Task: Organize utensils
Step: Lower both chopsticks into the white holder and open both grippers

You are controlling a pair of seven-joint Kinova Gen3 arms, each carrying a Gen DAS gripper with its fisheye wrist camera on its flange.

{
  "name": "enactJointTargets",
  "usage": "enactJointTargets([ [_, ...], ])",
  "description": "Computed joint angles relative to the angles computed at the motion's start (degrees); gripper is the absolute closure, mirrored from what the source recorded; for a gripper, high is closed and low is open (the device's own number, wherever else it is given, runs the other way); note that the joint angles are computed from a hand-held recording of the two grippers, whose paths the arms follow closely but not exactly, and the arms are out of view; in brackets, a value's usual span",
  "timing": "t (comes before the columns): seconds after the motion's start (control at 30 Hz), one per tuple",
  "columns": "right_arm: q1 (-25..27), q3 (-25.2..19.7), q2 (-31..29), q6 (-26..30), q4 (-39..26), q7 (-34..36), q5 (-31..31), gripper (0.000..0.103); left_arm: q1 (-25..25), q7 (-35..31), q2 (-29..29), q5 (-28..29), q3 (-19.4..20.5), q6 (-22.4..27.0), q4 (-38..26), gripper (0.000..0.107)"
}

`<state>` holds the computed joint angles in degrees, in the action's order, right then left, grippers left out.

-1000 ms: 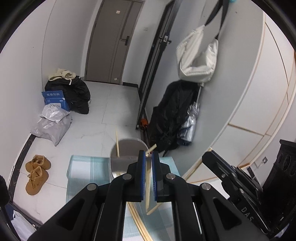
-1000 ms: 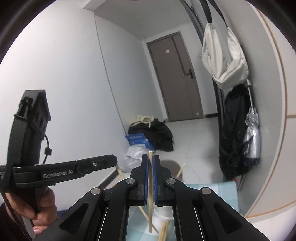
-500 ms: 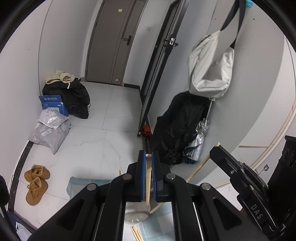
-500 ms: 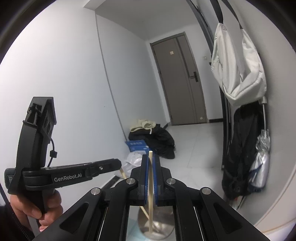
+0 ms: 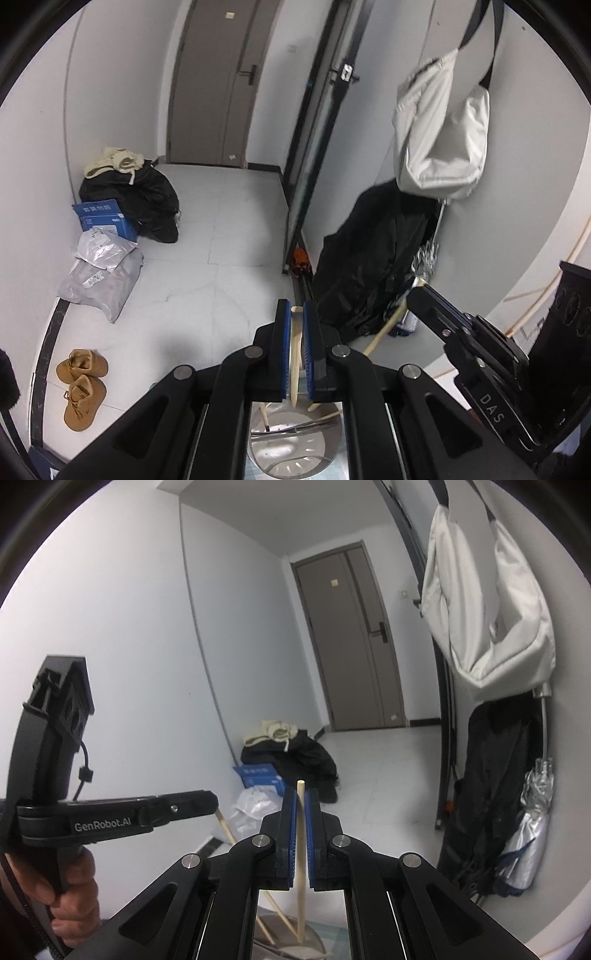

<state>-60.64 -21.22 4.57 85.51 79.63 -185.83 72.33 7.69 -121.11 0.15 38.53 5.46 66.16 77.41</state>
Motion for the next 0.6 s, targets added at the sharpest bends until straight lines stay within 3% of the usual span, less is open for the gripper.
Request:
enactJointTargets([
  [0.3, 0.17, -0.13, 0.25, -2.26, 5.12, -6.92, -1.36, 0.099, -0.17, -1.98, -0.13, 0.68, -0.47, -0.98, 3.86, 0.105],
  [0.6, -0.09, -0.28, 0.58, -3.42, 7.29, -9.05, -3.72, 0.099, 0.57, -1.91, -1.19, -1.05, 0.03, -4.25, 7.09, 0.105],
])
